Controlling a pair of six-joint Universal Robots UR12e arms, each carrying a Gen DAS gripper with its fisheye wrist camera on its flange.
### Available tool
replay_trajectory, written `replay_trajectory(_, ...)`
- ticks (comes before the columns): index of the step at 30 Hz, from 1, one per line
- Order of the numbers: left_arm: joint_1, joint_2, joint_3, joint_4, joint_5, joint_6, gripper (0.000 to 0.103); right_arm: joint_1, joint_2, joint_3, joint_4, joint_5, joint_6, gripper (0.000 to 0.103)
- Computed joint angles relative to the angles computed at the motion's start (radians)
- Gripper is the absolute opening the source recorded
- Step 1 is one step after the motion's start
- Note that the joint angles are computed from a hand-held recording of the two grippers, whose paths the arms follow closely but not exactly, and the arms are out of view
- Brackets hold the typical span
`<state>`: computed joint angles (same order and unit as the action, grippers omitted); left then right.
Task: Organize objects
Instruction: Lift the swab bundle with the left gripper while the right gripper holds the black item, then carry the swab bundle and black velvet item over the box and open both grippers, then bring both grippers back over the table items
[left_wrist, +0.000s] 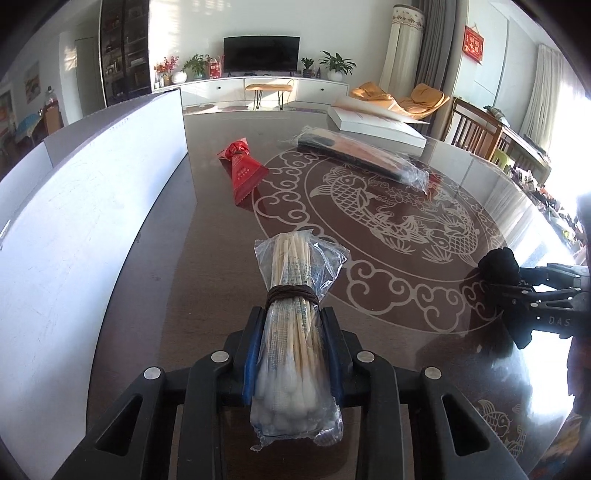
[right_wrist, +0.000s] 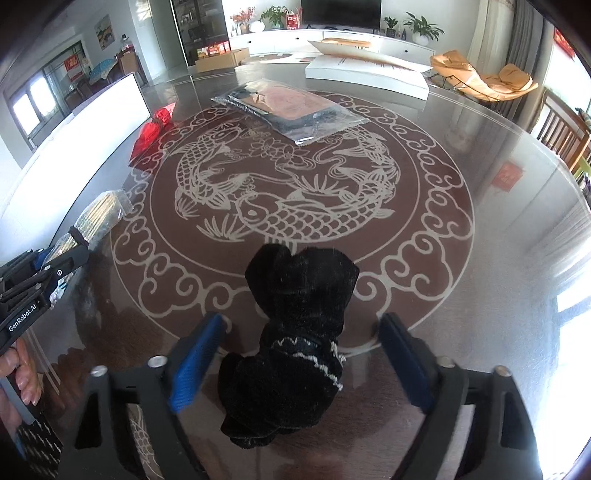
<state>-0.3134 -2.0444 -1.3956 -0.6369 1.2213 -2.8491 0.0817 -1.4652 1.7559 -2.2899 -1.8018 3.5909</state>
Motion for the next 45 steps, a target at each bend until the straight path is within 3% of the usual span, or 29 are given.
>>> replay_trajectory(1,0.004,0.003,-0.003,0.008,-0.014,-0.012,0.029,0.001,0.003,-0.012,0.026,-0.001,-0.01,0.034)
replay_trajectory(5,0.026,0.024,-0.03,0.066,-0.085,-0.069,0.029,0.011,-0.007,-0.018,0.028,0.023,-0.006,0.034)
replay_trajectory(10,0.073,0.076,-0.074,0.181,-0.183,-0.191,0.029,0.052,0.006,-0.061,-0.106,0.051,-0.019,0.034)
replay_trajectory(12,0.096,0.094,-0.076,0.217,-0.184,-0.227,0.029,0.075,0.042,-0.114,-0.176,0.072,-0.038,0.034)
replay_trajectory(15,0.132,0.109,-0.058,0.25,-0.119,-0.268,0.029,0.11,0.121,-0.227,-0.27,0.132,-0.087,0.034)
replay_trajectory(18,0.172,0.106,-0.026,0.213,-0.034,-0.298,0.029,0.149,0.22,-0.371,-0.292,0.203,-0.152,0.034)
replay_trajectory(22,0.211,0.089,0.015,0.111,0.127,-0.272,0.029,0.198,0.352,-0.556,-0.245,0.285,-0.225,0.034)
replay_trajectory(25,0.23,0.069,0.042,0.02,0.224,-0.272,0.031,0.218,0.436,-0.66,-0.177,0.372,-0.219,0.035)
replay_trajectory(26,0.232,0.064,0.049,-0.006,0.261,-0.276,0.034,0.222,0.461,-0.689,-0.146,0.406,-0.213,0.038)
replay_trajectory(27,0.235,0.06,0.052,-0.023,0.286,-0.284,0.047,0.225,0.481,-0.715,-0.106,0.44,-0.213,0.04)
replay_trajectory(28,0.239,0.062,0.046,-0.024,0.298,-0.297,0.063,0.229,0.497,-0.736,-0.069,0.456,-0.213,0.051)
replay_trajectory(29,0.243,0.069,0.026,0.0,0.304,-0.314,0.07,0.233,0.502,-0.737,-0.063,0.454,-0.209,0.059)
replay_trajectory(31,0.249,0.087,-0.014,0.068,0.304,-0.349,0.079,0.238,0.478,-0.681,-0.146,0.429,-0.207,0.064)
replay_trajectory(35,0.243,0.117,-0.068,0.151,0.272,-0.365,0.079,0.242,0.384,-0.495,-0.37,0.273,-0.232,0.097)
replay_trajectory(38,0.221,0.135,-0.091,0.19,0.206,-0.338,0.08,0.231,0.3,-0.342,-0.468,0.131,-0.269,0.103)
replay_trajectory(42,0.176,0.159,-0.119,0.216,0.083,-0.251,0.081,0.198,0.197,-0.163,-0.418,-0.067,-0.284,0.103)
replay_trajectory(45,0.132,0.164,-0.129,0.202,0.0,-0.168,0.099,0.163,0.117,-0.047,-0.307,-0.167,-0.227,0.103)
